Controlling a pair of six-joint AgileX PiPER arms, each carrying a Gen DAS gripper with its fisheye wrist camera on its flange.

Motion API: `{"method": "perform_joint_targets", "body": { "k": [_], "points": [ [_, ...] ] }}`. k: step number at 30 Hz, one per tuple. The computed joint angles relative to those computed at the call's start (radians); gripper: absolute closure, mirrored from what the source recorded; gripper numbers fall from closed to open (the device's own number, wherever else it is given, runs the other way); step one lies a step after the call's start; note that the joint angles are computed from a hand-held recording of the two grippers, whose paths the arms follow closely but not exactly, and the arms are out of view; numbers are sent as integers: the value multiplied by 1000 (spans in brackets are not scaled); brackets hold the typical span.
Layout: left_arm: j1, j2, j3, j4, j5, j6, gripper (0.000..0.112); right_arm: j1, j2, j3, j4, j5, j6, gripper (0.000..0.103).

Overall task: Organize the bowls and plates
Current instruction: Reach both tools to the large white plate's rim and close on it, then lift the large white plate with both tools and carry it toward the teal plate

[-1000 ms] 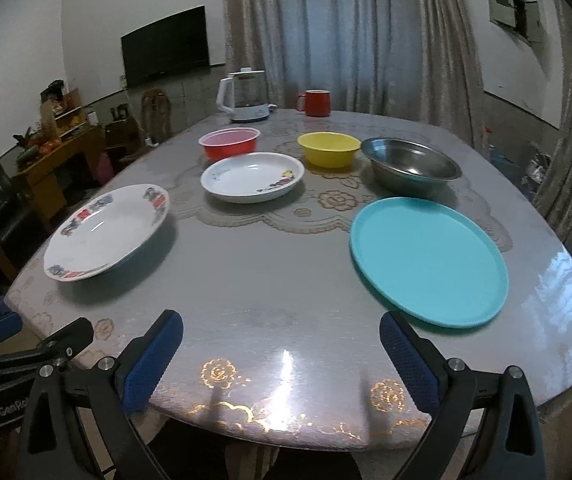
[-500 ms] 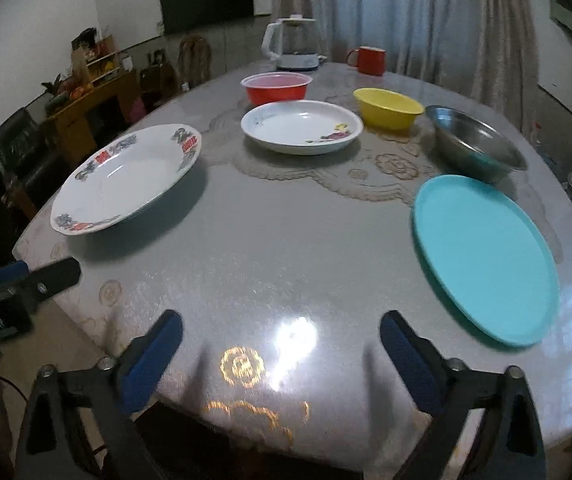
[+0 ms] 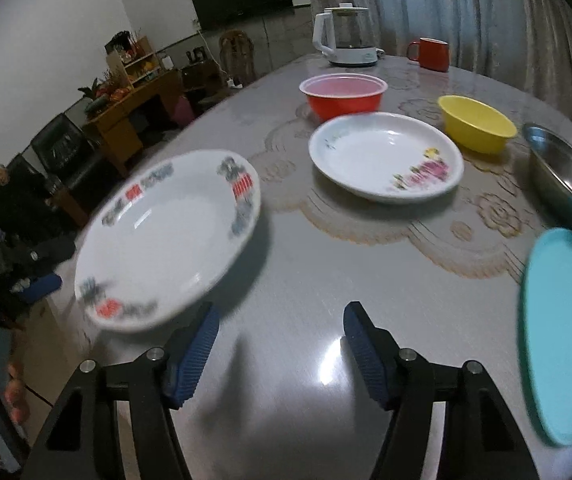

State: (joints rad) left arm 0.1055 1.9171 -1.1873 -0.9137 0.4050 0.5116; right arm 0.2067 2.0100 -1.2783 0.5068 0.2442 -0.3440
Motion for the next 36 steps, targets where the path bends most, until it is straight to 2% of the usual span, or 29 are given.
{"method": "perform_joint_targets", "body": {
  "k": [3,5,7,10,12,14,16,18,20,24,27,30,33,36],
  "points": [
    [9,54,-70,89,30,-103,10,2,63,-101,17,47,15,37],
    [4,78,-104,152,30,-162,11,8,112,-181,-49,84,95,38],
    [1,86,-111,134,13,-119,12,4,155,-250,-28,135,92,45],
    [3,99,-120,71,11,-22,28,-2,201,-319,51,193,35,55],
    [-4,133,-170,111,39,-43,41,4,229,-359,44,210,39,62],
    [-6,151,-189,94,53,3,44,11,257,-399,33,232,56,65],
    [-17,162,-210,136,45,-8,47,25,262,-407,-17,212,96,67],
    [-17,177,-228,110,54,32,53,37,260,-406,-55,201,127,68],
    [-20,187,-235,89,38,76,54,52,262,-409,-108,184,151,68],
    [-68,189,-236,172,-1,83,54,77,263,-408,-199,154,171,68],
    [-113,170,-201,329,-82,-60,53,66,251,-375,-124,131,64,69],
    [-128,152,-166,349,-110,-101,53,78,219,-315,-169,82,74,69],
    [-152,130,-126,331,-129,-75,53,75,186,-258,-178,58,85,69],
    [-189,109,-86,338,-155,-72,53,48,145,-191,-91,56,-7,69]
  ]
}}
